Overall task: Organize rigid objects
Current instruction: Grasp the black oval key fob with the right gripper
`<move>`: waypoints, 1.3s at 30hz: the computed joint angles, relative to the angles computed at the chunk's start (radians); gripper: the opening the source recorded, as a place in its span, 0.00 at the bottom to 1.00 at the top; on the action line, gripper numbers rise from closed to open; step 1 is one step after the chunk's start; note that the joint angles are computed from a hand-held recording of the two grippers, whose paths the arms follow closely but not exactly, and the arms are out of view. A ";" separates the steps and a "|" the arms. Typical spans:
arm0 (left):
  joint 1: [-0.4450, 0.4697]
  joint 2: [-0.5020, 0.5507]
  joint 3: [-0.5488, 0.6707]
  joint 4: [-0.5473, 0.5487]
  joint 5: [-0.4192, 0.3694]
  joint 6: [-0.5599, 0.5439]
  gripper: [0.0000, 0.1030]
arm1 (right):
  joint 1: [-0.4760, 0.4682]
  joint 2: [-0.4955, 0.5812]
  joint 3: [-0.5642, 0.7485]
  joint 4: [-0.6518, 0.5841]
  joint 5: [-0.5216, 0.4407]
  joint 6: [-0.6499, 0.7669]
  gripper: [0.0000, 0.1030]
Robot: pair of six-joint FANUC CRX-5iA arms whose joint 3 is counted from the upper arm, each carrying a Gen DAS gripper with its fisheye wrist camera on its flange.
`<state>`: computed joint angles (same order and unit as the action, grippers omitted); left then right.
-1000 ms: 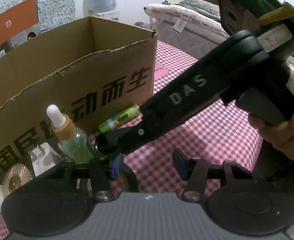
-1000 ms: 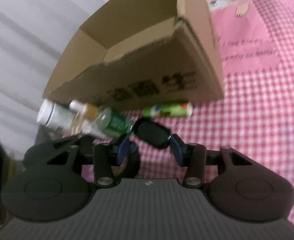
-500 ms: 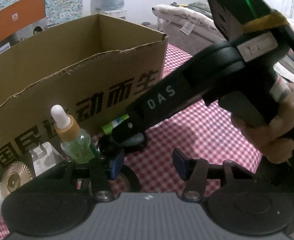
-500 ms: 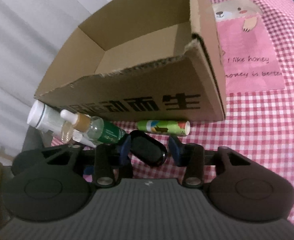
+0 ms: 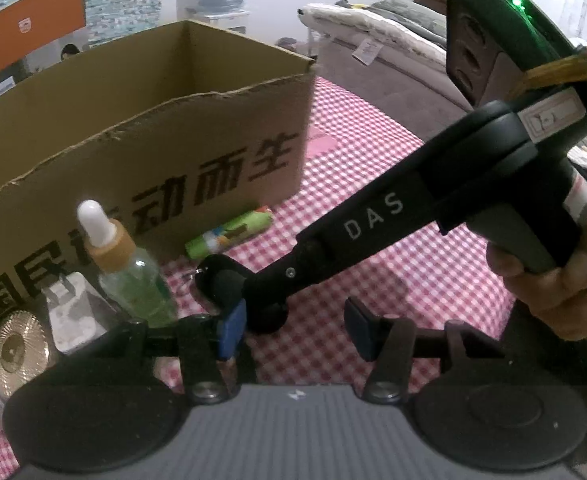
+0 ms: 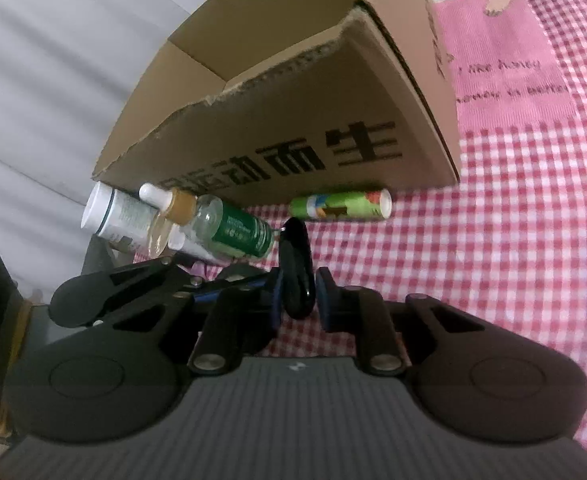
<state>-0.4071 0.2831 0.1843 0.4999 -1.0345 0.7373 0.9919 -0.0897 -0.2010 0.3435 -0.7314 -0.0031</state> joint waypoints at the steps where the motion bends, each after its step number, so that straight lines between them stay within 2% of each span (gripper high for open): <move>1: -0.001 -0.005 -0.008 0.005 -0.002 -0.010 0.53 | 0.008 -0.007 -0.010 0.011 -0.001 -0.019 0.15; 12: 0.000 -0.085 -0.144 0.102 -0.023 -0.147 0.53 | 0.161 -0.110 -0.128 0.162 -0.083 -0.319 0.16; 16: 0.003 -0.117 -0.186 0.108 0.031 -0.174 0.53 | 0.198 -0.106 -0.115 0.212 -0.159 -0.362 0.18; 20: 0.005 -0.122 -0.190 0.102 0.046 -0.156 0.53 | 0.209 -0.120 -0.128 0.253 -0.189 -0.420 0.19; 23: -0.003 -0.100 -0.160 0.065 0.042 -0.099 0.53 | 0.199 -0.107 -0.116 0.243 -0.206 -0.418 0.20; 25: -0.003 -0.079 -0.136 0.053 0.030 -0.060 0.53 | 0.188 -0.105 -0.120 0.239 -0.184 -0.420 0.20; 28: 0.001 -0.058 -0.115 0.055 0.003 -0.028 0.46 | 0.179 -0.087 -0.112 0.238 -0.158 -0.407 0.20; 31: -0.002 -0.062 -0.115 0.041 0.014 -0.014 0.43 | 0.169 -0.072 -0.107 0.236 -0.124 -0.397 0.21; 35: 0.004 -0.059 -0.105 0.033 0.004 0.007 0.33 | 0.172 -0.081 -0.144 0.320 -0.083 -0.448 0.21; 39: 0.002 -0.060 -0.104 0.024 0.007 0.015 0.33 | 0.171 -0.075 -0.140 0.326 -0.089 -0.436 0.21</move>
<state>-0.4048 0.2229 0.0806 0.5240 -1.0276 0.7526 1.1634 -0.1651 -0.3406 0.6699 -0.8200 -0.4388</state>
